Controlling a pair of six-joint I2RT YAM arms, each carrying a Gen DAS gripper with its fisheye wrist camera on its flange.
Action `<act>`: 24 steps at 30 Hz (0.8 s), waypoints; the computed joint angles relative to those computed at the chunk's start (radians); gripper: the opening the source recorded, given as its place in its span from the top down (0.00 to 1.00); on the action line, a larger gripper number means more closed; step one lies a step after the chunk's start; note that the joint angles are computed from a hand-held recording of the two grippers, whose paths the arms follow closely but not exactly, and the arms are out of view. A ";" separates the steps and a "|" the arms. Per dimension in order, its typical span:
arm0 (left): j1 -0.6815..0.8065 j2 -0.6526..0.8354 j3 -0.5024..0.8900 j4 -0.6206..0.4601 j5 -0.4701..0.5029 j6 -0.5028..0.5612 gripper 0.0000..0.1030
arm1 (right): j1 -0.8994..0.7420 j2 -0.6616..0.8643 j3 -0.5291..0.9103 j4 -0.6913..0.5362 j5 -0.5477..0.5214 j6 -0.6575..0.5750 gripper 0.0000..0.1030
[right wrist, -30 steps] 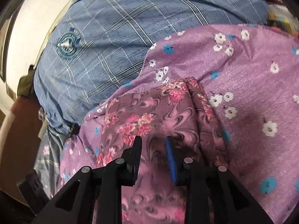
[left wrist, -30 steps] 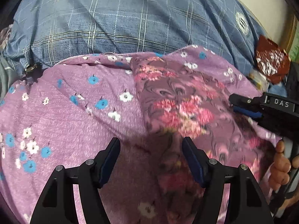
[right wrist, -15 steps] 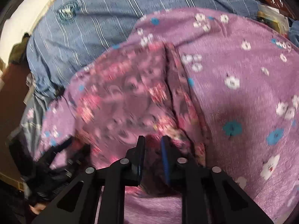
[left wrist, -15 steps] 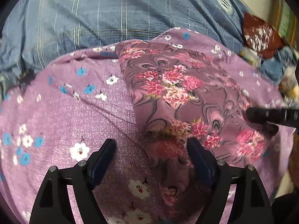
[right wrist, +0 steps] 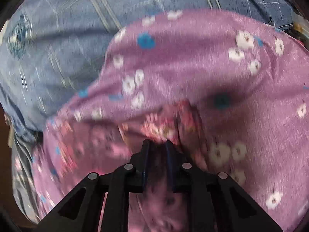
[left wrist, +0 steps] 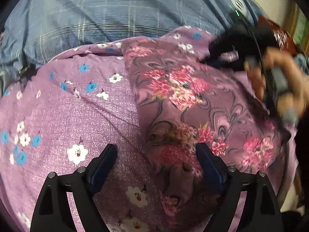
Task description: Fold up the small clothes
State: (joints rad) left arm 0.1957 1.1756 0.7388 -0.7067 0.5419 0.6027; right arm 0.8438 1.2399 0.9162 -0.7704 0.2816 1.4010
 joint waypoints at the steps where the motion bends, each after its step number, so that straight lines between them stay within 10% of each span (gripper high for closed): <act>1: 0.005 0.007 0.000 -0.001 0.007 0.012 0.14 | 0.009 0.006 0.026 -0.007 0.020 -0.018 0.79; 13: 0.086 -0.011 -0.066 0.034 0.108 0.131 0.05 | -0.041 0.462 0.332 0.224 -0.175 -0.351 0.79; 17: 0.062 0.025 -0.014 -0.001 0.081 0.141 0.05 | -0.084 0.405 0.289 0.248 -0.215 -0.284 0.79; 24: 0.106 0.016 0.084 -0.016 0.145 0.051 0.06 | 0.183 0.062 0.140 0.131 0.080 -0.165 0.76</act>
State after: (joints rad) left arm 0.3018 1.1916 0.8233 -0.7224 0.6865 0.6532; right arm 1.0266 1.3014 1.0562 -0.6399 0.3618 1.2363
